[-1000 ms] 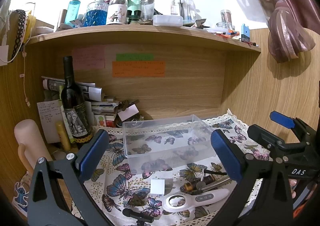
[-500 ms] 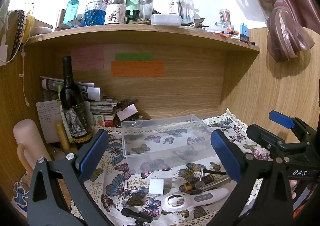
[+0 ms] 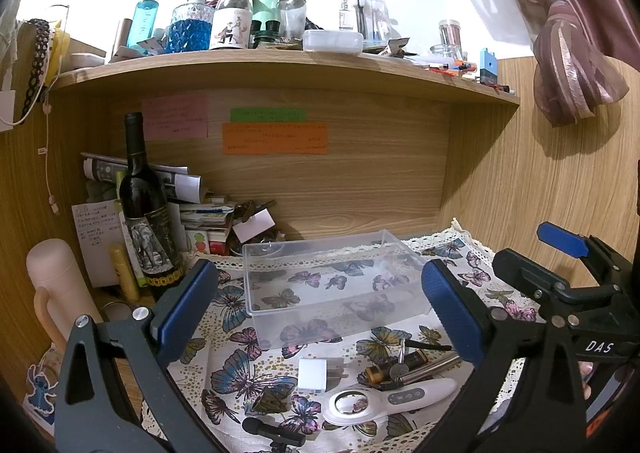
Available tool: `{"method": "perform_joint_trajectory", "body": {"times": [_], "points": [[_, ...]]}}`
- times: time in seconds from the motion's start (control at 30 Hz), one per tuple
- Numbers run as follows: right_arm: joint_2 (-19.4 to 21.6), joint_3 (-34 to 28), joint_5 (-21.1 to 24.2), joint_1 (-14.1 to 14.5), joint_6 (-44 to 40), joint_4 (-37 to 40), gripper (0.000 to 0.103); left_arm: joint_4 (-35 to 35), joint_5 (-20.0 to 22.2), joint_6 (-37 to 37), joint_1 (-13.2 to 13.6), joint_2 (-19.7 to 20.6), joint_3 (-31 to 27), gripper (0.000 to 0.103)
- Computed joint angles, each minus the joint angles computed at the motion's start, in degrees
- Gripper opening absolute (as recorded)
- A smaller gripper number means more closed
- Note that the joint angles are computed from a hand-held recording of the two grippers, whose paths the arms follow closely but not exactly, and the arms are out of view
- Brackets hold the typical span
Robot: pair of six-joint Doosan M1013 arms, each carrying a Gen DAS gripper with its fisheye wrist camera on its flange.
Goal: Organize rigid objects
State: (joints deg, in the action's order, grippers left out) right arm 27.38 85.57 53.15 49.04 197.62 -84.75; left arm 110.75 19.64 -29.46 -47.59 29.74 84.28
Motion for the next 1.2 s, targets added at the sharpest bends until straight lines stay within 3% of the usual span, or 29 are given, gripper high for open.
{"method": "perform_joint_trajectory", "body": {"times": [0.8, 0.97, 1.1, 1.2], "points": [[-0.01, 0.11, -0.25, -0.04, 0.48, -0.12, 0.103, -0.55, -0.10, 0.51, -0.15, 0.09, -0.17, 0.103], [-0.10, 0.32, -1.40, -0.17, 1.07, -0.30, 0.103, -3.36, -2.86, 3.02, 0.14, 0.33, -0.59, 0.103], [-0.20, 0.95, -2.64, -0.62, 1.48, 0.45, 0.102, -9.12, -2.03, 7.33, 0.69, 0.44, -0.44, 0.102], [-0.22, 1.19, -4.24, -1.26, -0.27, 3.31, 0.092, -15.48, -1.54, 12.23, 1.33, 0.30, -0.14, 0.088]]}}
